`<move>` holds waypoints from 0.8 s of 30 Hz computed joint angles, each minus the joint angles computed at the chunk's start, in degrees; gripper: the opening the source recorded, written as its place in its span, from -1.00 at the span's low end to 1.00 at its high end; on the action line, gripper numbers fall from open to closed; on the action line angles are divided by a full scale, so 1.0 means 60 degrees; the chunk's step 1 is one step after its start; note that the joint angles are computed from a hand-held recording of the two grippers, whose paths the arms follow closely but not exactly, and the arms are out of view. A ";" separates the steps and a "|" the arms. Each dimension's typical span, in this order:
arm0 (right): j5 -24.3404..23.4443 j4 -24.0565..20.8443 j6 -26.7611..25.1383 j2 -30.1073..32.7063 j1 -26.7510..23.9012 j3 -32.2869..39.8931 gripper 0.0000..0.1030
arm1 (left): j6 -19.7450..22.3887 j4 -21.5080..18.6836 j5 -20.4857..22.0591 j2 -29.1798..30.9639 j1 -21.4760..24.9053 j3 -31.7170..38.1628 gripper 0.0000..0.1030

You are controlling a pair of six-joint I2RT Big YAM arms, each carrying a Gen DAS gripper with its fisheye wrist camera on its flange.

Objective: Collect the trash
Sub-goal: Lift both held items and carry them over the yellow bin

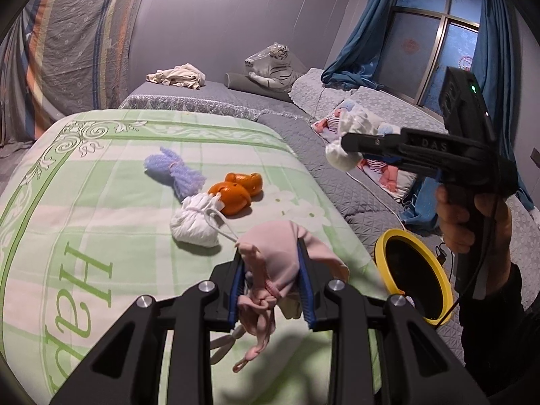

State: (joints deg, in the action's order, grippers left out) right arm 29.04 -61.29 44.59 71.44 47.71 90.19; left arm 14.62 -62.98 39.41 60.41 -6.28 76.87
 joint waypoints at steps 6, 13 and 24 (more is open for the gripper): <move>0.0524 -0.0136 0.0343 -0.0645 0.0197 -0.0435 -0.40 | -0.0174 0.0143 -0.0270 -0.0052 -0.0468 0.0302 -0.49; 0.1361 -0.0586 0.0714 -0.1272 0.0578 -0.0655 -0.40 | -0.0388 0.0425 -0.0569 -0.0074 -0.1235 0.0682 -0.49; 0.2806 -0.1646 0.1909 -0.2362 0.1284 -0.1222 -0.39 | -0.0650 0.0676 -0.1133 -0.0036 -0.2655 0.1133 -0.49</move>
